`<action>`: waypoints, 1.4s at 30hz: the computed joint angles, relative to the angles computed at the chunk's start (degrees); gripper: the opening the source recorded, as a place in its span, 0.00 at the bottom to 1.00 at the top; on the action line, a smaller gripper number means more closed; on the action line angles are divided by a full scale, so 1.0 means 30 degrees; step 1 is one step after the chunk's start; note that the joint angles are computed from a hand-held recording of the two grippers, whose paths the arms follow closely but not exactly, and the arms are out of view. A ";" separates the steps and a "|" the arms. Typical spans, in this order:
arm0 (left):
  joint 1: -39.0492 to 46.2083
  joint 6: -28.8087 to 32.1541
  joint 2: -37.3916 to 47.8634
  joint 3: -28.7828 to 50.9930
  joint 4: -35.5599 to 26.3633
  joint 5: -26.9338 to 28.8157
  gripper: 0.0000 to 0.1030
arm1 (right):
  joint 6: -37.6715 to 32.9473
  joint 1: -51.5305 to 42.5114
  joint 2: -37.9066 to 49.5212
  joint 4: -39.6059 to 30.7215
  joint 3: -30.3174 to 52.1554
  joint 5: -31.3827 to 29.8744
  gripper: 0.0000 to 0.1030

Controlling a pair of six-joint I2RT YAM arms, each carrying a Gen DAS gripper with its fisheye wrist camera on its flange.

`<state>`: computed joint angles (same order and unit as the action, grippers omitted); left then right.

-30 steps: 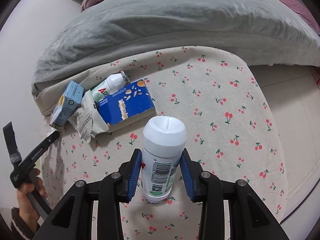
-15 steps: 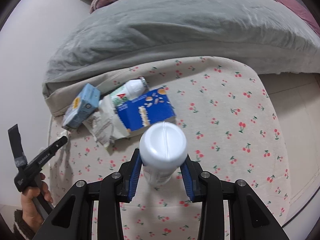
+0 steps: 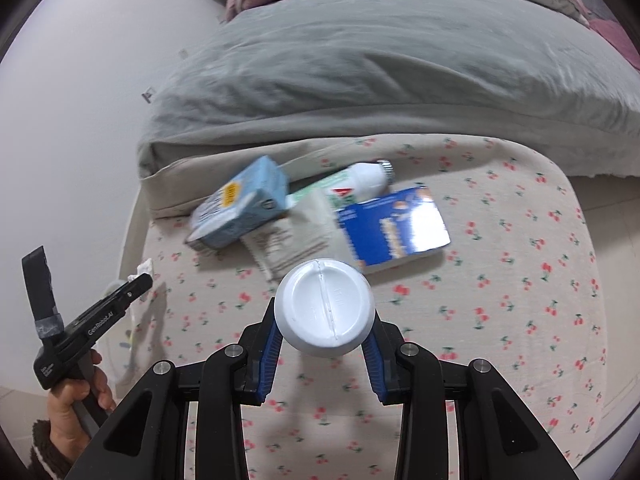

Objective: Collect trash
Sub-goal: 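Drop the tissue ball from the left tool into the bin while the right tool drops the white bottle there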

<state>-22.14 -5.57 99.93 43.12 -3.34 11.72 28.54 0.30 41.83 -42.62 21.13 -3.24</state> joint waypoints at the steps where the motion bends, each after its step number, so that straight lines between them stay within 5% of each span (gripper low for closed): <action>1: 0.0131 0.0060 -0.0139 -0.0106 -0.0028 -0.0014 0.23 | 0.0579 0.0807 0.0282 0.0265 0.0077 0.0265 0.36; 14: 0.5033 0.3358 -0.1648 -0.1872 -0.0665 0.0728 0.23 | 0.6112 0.9028 0.5572 0.4461 0.1786 0.2893 0.36; 26: 1.0354 0.6347 -0.0746 -0.1337 -0.1963 0.2095 0.24 | 0.7992 1.3488 1.2375 0.8220 0.5033 0.3384 0.36; 30: 1.1200 0.6041 -0.0159 -0.0868 -0.2213 0.1798 0.69 | 0.8068 1.4513 1.4400 0.8992 0.6523 0.3295 0.36; 42: 1.2565 0.7428 -0.0129 -0.0841 -0.1909 0.0490 0.78 | 0.8168 1.5721 1.8764 1.0497 0.9872 0.2790 0.36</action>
<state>15.56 16.71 99.54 40.60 -9.07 13.19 53.05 47.47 98.12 -11.12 50.74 5.13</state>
